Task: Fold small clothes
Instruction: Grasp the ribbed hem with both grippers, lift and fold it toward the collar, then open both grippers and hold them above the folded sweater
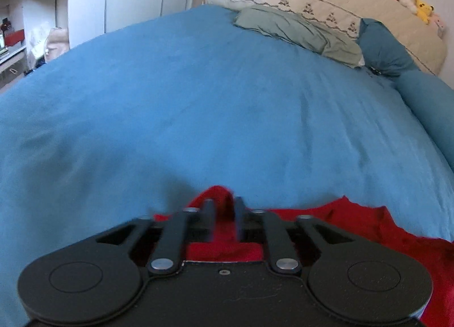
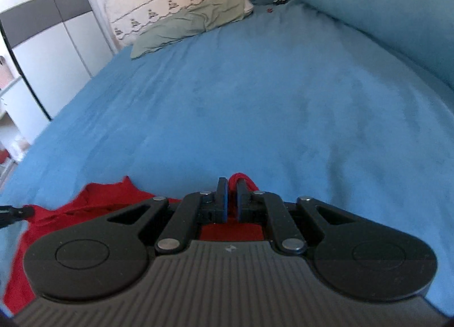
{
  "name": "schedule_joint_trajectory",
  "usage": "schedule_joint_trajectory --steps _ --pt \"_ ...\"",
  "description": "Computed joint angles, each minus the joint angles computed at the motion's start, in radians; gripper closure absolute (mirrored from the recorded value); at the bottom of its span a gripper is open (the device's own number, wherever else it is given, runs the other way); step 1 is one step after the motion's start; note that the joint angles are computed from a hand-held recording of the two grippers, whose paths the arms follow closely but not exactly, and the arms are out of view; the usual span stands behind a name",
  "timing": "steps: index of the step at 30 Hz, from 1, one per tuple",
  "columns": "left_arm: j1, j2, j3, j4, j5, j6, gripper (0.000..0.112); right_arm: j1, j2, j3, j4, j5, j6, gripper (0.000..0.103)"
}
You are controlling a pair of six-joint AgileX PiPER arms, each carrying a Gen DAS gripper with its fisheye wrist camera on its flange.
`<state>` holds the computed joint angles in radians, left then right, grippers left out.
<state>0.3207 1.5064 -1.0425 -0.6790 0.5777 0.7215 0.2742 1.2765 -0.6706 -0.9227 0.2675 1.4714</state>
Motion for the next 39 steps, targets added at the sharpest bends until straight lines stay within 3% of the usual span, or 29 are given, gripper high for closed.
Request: schedule_joint_trajectory --steps 1,2,3,5,7,10,12,16,18,20,21,23,25,28,30,32,35,39 --pt "0.017 -0.025 0.007 0.006 0.008 0.001 0.039 0.021 -0.025 -0.004 0.023 0.042 -0.023 0.040" --pt "0.047 -0.068 0.025 -0.011 0.022 0.035 0.032 0.068 -0.064 0.001 0.012 0.107 -0.005 0.007" --pt "0.077 -0.109 0.040 -0.027 0.048 0.072 0.028 0.135 -0.120 0.019 -0.039 0.186 0.052 0.000" --pt "0.161 -0.187 0.075 -0.056 0.162 0.164 0.028 0.275 -0.203 0.044 -0.074 0.308 0.110 0.000" --pt "0.220 -0.240 0.120 -0.049 0.261 0.243 0.028 0.404 -0.249 0.050 0.007 0.403 0.097 0.000" --pt "0.259 -0.296 0.217 -0.018 0.344 0.355 0.028 0.598 -0.235 0.071 0.028 0.506 0.190 0.000" --pt "0.288 -0.321 0.287 -0.014 0.362 0.430 0.028 0.670 -0.183 0.075 0.046 0.540 0.234 0.000" --pt "0.293 -0.355 0.386 0.018 0.282 0.526 0.026 0.689 -0.121 0.130 0.076 0.550 0.301 0.000" --pt "0.279 -0.358 0.390 0.025 0.272 0.534 0.026 0.686 -0.161 0.170 0.086 0.567 0.335 0.000" --pt "0.254 -0.381 0.380 0.055 0.269 0.494 0.027 0.627 -0.250 0.201 0.156 0.525 0.288 0.000" --pt "0.235 -0.398 0.359 0.062 0.274 0.469 0.027 0.634 -0.290 0.197 0.174 0.554 0.281 0.000" --pt "0.264 -0.495 0.364 0.044 0.331 0.486 0.026 0.724 -0.378 0.170 0.164 0.689 0.319 0.000" --pt "0.262 -0.563 0.337 0.061 0.401 0.451 0.015 0.856 -0.452 0.135 0.148 0.848 0.368 0.000" --pt "0.179 -0.627 0.293 0.113 0.460 0.336 0.011 0.884 -0.498 0.078 0.230 0.929 0.284 0.000" --pt "0.083 -0.650 0.289 0.166 0.461 0.227 0.011 0.850 -0.481 0.054 0.330 0.922 0.232 0.000" --pt "-0.062 -0.650 0.294 0.248 0.426 0.085 0.011 0.877 -0.463 0.054 0.373 0.927 0.228 0.000" --pt "-0.272 -0.619 0.308 0.371 0.335 -0.130 0.011 0.969 -0.424 0.084 0.332 0.944 0.364 0.000" --pt "-0.423 -0.540 0.303 0.456 0.248 -0.289 0.011 0.869 -0.434 0.152 0.282 0.834 0.366 0.000"
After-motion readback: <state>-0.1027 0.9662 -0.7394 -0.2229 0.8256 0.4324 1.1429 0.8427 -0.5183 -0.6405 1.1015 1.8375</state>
